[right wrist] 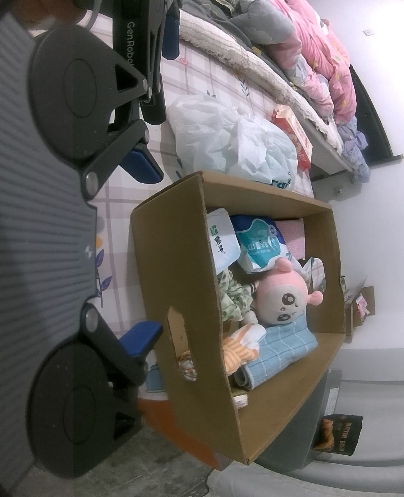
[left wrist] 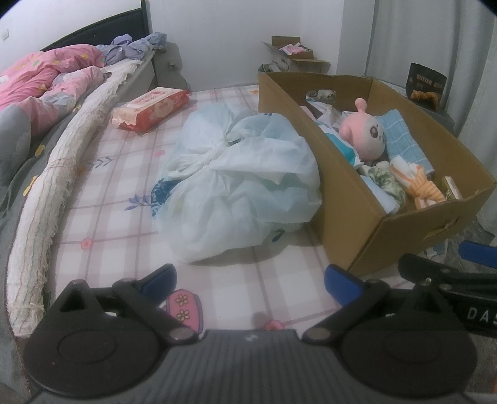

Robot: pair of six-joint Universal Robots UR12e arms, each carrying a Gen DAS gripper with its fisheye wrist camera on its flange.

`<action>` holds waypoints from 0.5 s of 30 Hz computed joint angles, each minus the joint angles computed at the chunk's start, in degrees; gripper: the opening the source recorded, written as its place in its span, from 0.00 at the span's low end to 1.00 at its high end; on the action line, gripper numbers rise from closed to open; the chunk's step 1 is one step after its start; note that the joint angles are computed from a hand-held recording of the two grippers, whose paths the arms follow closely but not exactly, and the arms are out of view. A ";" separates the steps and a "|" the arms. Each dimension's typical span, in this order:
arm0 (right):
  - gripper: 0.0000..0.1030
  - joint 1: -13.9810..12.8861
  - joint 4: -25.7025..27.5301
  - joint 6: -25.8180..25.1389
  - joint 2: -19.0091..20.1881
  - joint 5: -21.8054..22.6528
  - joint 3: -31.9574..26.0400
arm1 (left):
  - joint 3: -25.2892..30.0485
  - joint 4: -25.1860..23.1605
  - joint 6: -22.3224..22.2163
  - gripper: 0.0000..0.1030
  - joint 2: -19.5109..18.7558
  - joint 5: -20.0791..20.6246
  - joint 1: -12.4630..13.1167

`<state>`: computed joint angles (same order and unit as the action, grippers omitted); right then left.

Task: Organize soft objects

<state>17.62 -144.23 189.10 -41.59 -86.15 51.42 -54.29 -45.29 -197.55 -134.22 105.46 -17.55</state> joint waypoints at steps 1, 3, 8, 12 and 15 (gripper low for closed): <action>0.93 0.00 0.01 -0.02 0.05 0.00 -0.08 | -0.02 0.02 0.02 0.99 0.01 0.04 0.00; 0.93 0.00 0.02 -0.02 0.01 -0.02 -0.04 | 0.13 -0.08 0.02 0.99 -0.06 0.00 0.01; 0.93 -0.01 0.12 -0.02 0.07 0.00 -0.17 | 0.28 -0.27 -0.01 0.99 -0.10 -0.07 0.01; 0.93 0.00 0.06 -0.04 -0.01 0.00 0.02 | 0.22 -0.30 -0.06 0.99 -0.07 -0.12 0.01; 0.93 0.00 0.02 -0.02 -0.08 -0.02 0.14 | 0.30 -0.35 -0.04 0.99 -0.12 -0.10 0.01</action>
